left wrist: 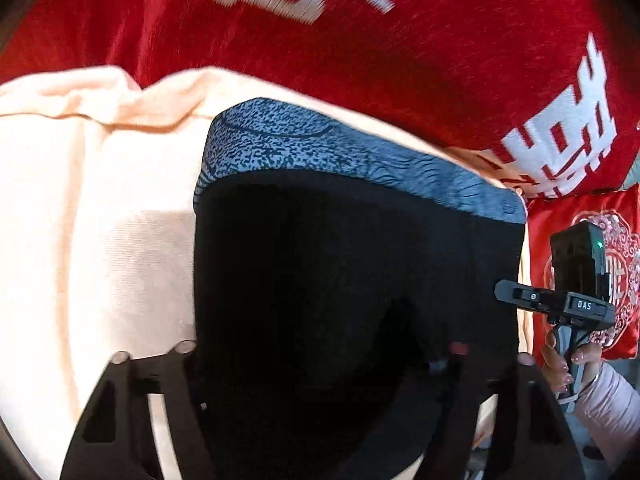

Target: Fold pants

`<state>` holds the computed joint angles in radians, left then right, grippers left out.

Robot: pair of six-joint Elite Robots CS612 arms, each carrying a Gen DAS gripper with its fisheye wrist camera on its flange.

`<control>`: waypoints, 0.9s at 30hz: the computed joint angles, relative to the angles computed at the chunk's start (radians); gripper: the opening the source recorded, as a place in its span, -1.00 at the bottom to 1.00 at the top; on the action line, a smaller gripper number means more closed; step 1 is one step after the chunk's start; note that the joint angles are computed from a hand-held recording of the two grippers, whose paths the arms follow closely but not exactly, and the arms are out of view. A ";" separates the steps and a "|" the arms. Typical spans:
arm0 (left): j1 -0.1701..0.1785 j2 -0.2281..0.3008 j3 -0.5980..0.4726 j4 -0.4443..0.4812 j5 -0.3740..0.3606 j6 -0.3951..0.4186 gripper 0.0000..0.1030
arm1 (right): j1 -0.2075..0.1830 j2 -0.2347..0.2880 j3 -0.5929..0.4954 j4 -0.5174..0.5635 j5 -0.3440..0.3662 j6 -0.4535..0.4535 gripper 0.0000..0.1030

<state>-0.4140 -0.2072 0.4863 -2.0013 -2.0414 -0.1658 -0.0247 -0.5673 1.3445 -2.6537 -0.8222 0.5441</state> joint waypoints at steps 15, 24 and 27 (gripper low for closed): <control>0.036 -0.206 0.283 -0.049 -0.020 0.104 0.12 | 0.052 -0.099 0.159 -0.293 0.023 0.259 -0.22; 0.068 -0.239 0.409 -0.063 0.008 0.152 0.17 | 0.112 -0.078 0.162 -0.215 -0.054 0.243 -0.16; 0.077 -0.233 0.440 -0.115 0.017 0.126 0.57 | 0.118 -0.073 0.161 -0.188 -0.106 0.242 0.07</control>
<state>-0.3372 -0.4404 0.9258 -2.1164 -2.0239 -0.0396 0.0933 -0.6399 1.5054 -2.8418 -0.9284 0.7858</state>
